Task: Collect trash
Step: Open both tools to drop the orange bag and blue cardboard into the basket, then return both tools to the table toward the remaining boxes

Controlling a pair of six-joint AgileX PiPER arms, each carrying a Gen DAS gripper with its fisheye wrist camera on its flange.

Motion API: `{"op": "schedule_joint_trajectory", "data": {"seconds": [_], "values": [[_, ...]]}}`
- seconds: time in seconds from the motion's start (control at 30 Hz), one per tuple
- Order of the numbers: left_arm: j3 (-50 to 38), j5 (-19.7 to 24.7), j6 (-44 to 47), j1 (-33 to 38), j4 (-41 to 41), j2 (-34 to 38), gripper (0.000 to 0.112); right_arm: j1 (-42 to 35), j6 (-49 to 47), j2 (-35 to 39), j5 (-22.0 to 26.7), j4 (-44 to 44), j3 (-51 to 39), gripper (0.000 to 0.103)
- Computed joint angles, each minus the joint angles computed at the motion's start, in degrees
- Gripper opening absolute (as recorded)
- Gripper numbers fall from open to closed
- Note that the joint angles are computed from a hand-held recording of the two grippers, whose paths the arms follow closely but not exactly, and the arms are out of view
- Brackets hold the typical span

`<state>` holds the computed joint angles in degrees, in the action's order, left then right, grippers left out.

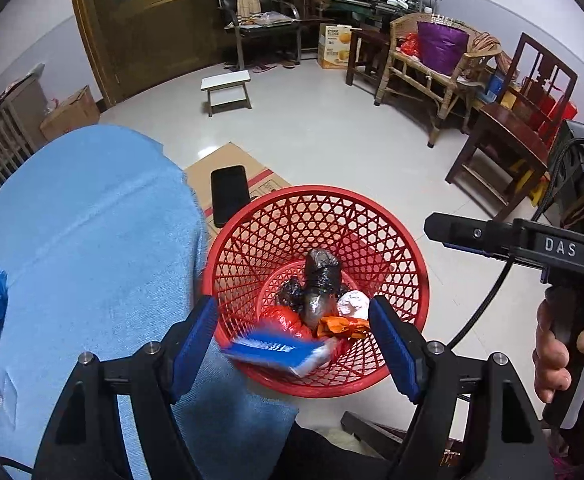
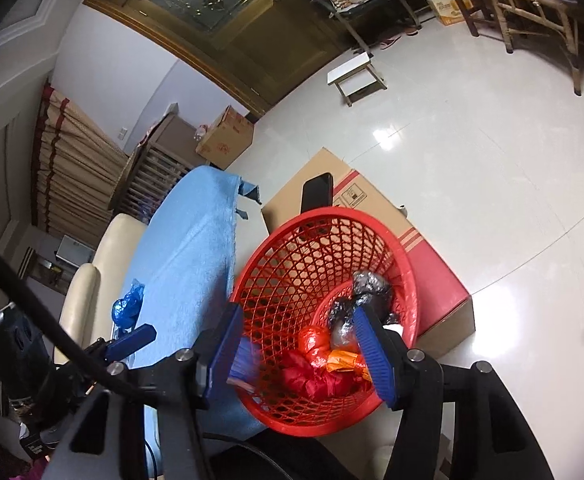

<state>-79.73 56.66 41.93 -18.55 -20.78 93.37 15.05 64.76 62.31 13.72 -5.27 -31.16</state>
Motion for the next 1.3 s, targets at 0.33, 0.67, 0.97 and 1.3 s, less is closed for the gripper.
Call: {"op": "schedule_joint_trajectory", "data": {"seconds": [0.33, 0.67, 0.97, 1.3], "values": [[3.29, 0.69, 6.42, 10.29, -2.57, -4.26, 0.078, 3.13, 10.71, 0.33, 2.02, -10.64, -2.26, 0.062], [9.99, 0.68, 14.78, 30.86, -4.73, -9.15, 0.078, 9.82, 19.4, 4.86, 5.67, -19.58, -8.77, 0.062], [9.29, 1.02, 24.07, 47.55, -9.42, -8.21, 0.078, 18.99, 16.43, 17.41, 11.18, -20.29, -25.22, 0.062], [6.99, 1.39, 29.48, 62.06, -12.93, -3.97, 0.078, 24.55, 2.74, 31.08, 17.06, -11.15, -44.32, 0.062]]}}
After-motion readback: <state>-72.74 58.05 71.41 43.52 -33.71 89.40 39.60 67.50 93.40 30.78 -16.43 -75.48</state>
